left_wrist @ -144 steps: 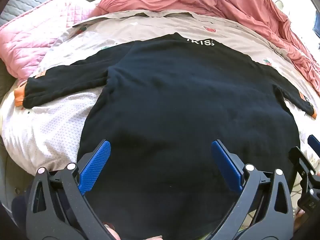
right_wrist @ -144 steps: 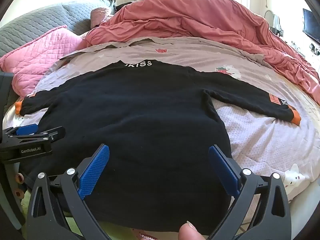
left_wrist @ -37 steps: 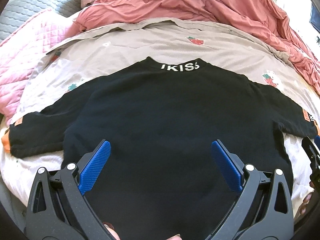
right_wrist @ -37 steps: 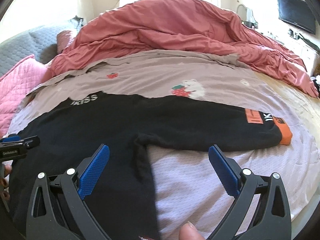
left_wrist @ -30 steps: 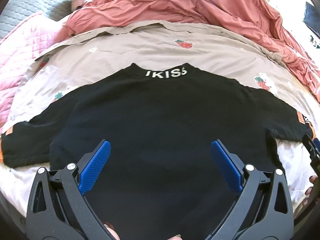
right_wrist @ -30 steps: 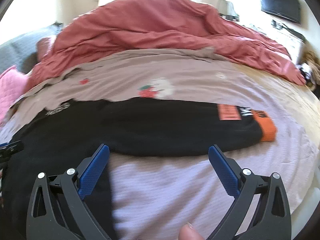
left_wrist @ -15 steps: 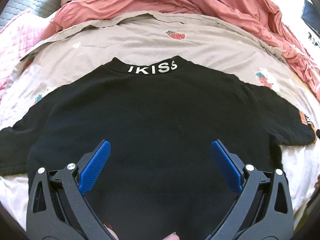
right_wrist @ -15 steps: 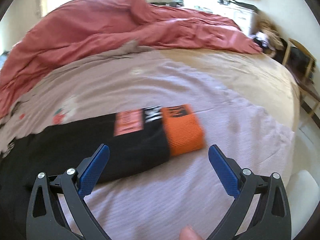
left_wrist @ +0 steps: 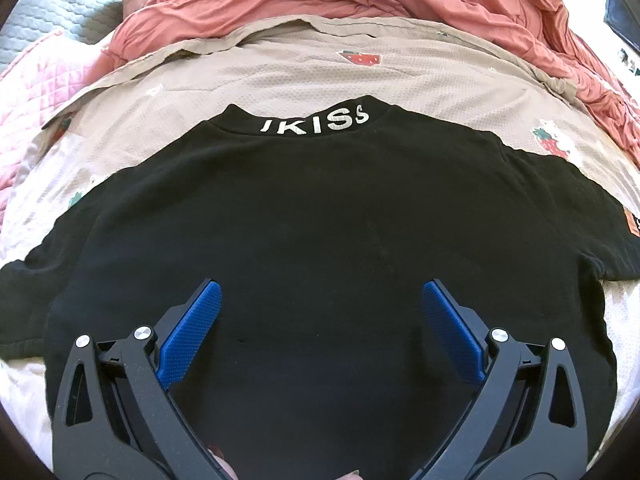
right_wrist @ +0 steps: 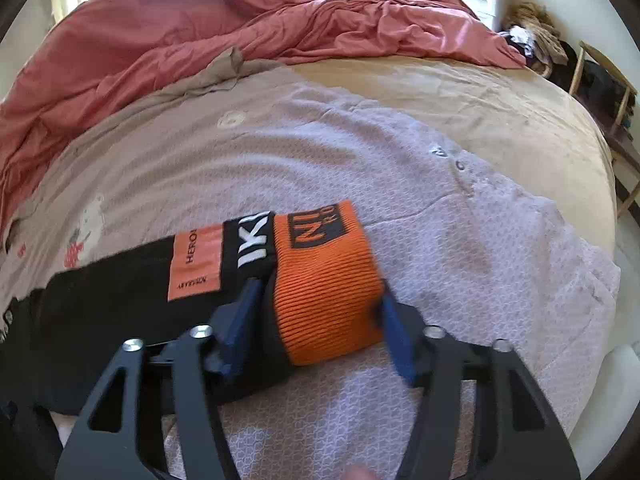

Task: Fold small clothes
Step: 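Move the right gripper to the orange sleeve cuff and grasp it, then carry the held sleeve across the sweatshirt body with the right gripper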

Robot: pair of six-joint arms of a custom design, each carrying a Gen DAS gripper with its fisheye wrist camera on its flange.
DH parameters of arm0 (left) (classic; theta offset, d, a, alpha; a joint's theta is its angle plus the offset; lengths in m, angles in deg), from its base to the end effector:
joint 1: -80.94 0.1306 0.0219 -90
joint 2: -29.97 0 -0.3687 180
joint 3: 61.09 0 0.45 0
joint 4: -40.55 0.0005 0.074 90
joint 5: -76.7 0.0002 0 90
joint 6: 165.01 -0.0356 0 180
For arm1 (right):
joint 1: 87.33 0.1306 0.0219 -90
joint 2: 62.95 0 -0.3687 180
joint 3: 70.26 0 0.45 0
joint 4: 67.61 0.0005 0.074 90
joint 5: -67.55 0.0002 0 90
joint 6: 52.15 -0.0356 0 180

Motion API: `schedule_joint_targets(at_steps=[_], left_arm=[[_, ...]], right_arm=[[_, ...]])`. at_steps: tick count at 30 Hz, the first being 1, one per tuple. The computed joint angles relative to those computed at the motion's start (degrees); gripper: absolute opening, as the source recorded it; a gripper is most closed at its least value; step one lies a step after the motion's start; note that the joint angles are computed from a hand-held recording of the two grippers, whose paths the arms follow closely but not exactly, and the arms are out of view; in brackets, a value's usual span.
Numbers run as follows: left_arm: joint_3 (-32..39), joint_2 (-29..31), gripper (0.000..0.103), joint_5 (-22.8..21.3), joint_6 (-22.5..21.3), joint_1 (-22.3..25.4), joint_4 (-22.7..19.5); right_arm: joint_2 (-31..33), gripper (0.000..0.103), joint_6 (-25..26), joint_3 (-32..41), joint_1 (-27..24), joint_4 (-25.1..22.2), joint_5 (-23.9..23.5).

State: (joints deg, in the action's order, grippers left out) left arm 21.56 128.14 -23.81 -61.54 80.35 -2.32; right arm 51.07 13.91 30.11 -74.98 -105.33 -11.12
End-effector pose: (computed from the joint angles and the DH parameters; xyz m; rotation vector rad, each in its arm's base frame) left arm 0.5649 0.0002 0.2822 -0.3546 2.5454 0.1455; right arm 0.6630 0.1375 0.2760 0.3311 2.4212 0.0364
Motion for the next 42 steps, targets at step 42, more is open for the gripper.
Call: schedule_joint_targets(at_steps=[42], left_arm=[[-8.3, -9.5, 0.095, 13.4, 5.7, 12.8, 9.4]], right_arm=[[3.5, 0.000, 11.8, 12.2, 23.4, 9.7, -16.3]])
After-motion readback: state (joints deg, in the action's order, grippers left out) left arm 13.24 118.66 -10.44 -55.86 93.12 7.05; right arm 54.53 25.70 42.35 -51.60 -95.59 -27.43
